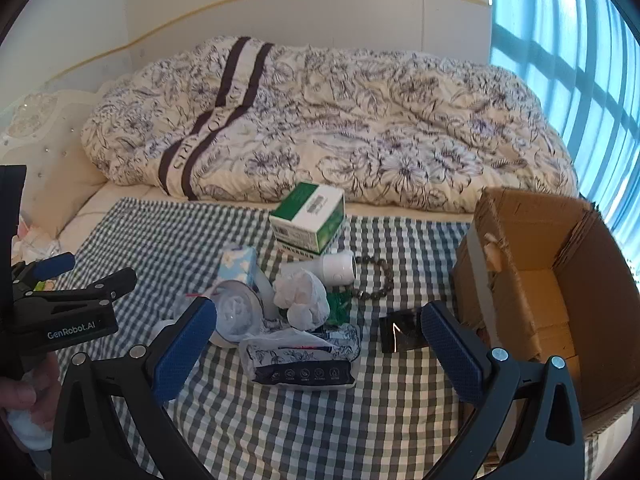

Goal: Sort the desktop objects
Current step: 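Move left gripper to white plush toy while right gripper reaches floral-print bag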

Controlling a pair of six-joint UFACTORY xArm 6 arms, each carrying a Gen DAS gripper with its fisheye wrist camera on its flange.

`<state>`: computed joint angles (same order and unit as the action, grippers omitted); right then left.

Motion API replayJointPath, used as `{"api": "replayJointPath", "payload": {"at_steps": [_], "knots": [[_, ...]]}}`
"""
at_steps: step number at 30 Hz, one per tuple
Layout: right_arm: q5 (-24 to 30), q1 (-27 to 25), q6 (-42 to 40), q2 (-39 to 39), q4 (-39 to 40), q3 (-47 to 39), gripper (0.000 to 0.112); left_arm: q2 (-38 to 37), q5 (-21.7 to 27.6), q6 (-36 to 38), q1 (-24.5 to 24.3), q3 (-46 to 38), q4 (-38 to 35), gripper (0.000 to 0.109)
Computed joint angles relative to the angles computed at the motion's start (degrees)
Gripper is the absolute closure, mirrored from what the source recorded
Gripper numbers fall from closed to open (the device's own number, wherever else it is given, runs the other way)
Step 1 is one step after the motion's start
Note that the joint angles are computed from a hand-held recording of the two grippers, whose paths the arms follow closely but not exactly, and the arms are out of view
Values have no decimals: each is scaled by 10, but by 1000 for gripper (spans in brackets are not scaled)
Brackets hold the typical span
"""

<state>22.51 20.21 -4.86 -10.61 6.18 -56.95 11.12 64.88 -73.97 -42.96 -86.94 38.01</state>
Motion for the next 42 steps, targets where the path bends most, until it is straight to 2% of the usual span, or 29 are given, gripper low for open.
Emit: {"api": "replayJointPath", "payload": {"at_steps": [4,9,14,22,26,33,36,41,42], "knots": [[14,-4,1,21,-2,-9,10,11,-26,24,16,16,-49,6],[23,-9,21,47,-22,-15,10,33,-36,38,27,23,-79,6],[44,-14,37,75,-45,-27,10,47,-69,68,46,42,-147,6],[83,-15,25,114,-30,-52,10,64,-101,109,52,65,-200,6],[109,-11,18,135,-27,-67,10,54,-133,105,60,96,-223,6],[152,-1,-4,169,-19,-85,10,32,-179,106,66,136,-229,8],[147,4,-19,177,4,-85,10,23,-192,109,65,149,-226,17],[117,4,-48,187,54,-80,10,7,-196,103,61,161,-212,46],[109,4,-56,187,65,-76,10,5,-197,104,61,163,-212,49]]}}
